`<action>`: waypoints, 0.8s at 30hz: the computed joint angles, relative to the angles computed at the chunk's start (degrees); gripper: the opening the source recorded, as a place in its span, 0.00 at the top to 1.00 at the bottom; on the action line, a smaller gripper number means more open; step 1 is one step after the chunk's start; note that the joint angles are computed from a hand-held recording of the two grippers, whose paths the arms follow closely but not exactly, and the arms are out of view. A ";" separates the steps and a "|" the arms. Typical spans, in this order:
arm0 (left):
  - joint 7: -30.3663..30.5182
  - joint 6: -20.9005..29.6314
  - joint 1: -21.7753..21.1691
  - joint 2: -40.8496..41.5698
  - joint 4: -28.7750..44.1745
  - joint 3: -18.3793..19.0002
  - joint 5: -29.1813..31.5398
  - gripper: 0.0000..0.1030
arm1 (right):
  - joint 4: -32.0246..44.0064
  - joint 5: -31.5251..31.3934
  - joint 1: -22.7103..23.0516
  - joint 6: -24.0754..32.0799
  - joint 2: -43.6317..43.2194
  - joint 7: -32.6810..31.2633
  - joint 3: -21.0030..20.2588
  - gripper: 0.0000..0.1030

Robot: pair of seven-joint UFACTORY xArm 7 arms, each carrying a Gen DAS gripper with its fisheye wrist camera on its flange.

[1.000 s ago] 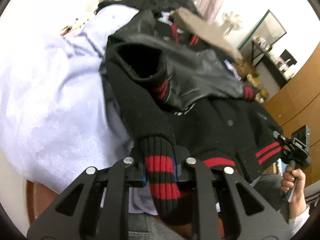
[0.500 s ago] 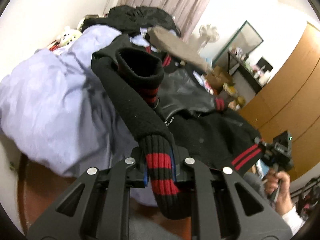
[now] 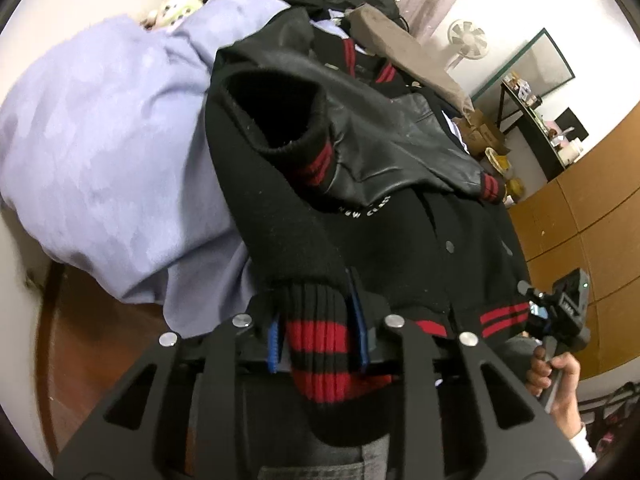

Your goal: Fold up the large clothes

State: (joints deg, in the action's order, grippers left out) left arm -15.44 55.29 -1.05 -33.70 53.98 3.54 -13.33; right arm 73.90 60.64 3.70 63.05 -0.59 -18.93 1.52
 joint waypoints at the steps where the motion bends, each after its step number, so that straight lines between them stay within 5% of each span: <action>1: 0.56 -0.62 -0.41 0.15 -0.63 0.67 -1.02 0.71 | 0.00 1.53 -0.24 0.37 0.29 -0.84 -0.25 0.40; 4: 0.57 -1.44 -0.58 0.01 -1.92 0.82 -2.04 0.62 | -0.76 6.80 -1.00 1.24 -0.03 -2.72 -0.81 0.40; 7: 0.18 -2.69 -0.75 0.53 -2.42 0.20 -2.32 0.52 | -3.13 19.40 -2.50 4.63 -0.70 -6.84 -2.05 0.36; 13: -2.56 -4.95 -0.88 2.04 -1.25 -0.26 -3.34 0.43 | -1.93 9.92 -0.88 -0.78 -0.74 -5.99 -0.45 0.36; 20: -1.40 -3.38 -1.08 1.95 -0.72 -0.40 -0.69 0.44 | -2.33 9.55 -0.48 -3.34 -0.12 -2.14 -0.50 0.59; 23: -0.85 -3.31 -0.56 1.93 -1.14 -0.25 -0.07 0.57 | -1.83 9.04 -0.90 -2.47 0.74 -0.59 -0.56 0.69; 24: -1.59 -3.59 0.27 1.83 -1.46 -0.87 1.15 0.70 | -1.52 8.79 -0.86 -2.77 1.00 0.12 -0.36 0.72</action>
State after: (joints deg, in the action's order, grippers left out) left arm -17.04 51.70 -0.78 -31.87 52.52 2.67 -12.18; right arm 72.38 69.43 2.85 60.28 0.41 -18.80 1.15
